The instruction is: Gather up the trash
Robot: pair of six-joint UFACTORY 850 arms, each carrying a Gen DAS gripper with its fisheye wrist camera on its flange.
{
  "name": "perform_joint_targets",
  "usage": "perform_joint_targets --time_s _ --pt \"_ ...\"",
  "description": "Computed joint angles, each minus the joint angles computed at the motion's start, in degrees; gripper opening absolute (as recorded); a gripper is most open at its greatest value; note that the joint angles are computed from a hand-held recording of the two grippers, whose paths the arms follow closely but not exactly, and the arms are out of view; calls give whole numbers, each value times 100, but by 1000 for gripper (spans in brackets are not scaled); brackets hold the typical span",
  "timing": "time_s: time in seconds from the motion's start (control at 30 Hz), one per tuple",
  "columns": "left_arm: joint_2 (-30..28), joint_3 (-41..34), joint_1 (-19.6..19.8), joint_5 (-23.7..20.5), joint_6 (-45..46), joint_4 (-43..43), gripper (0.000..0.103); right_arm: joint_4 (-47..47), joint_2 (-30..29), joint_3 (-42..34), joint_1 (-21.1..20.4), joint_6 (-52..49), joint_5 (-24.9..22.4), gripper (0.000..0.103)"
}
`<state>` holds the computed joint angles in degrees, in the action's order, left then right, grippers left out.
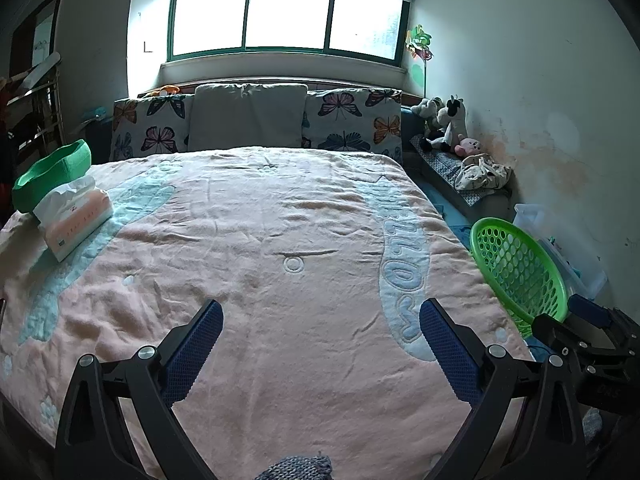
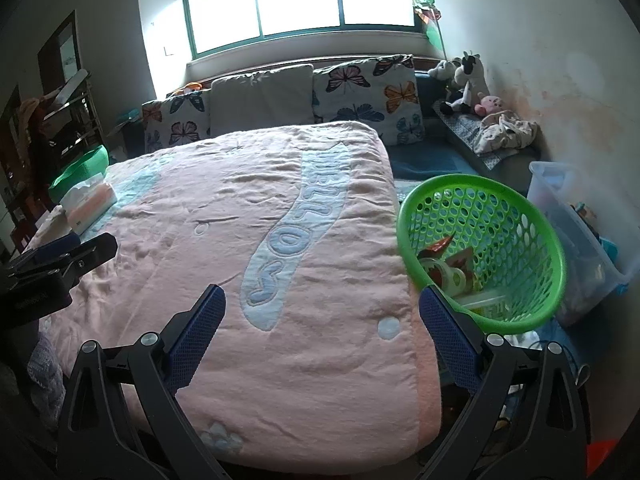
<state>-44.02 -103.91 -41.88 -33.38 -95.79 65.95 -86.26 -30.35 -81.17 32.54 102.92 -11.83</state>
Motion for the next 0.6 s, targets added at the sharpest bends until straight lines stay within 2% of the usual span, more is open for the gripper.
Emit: perform_joint_targets --time_s 0.6 --pt "34 92 1 -66 -146 -8 95 0 -30 -24 0 -27 85 97"
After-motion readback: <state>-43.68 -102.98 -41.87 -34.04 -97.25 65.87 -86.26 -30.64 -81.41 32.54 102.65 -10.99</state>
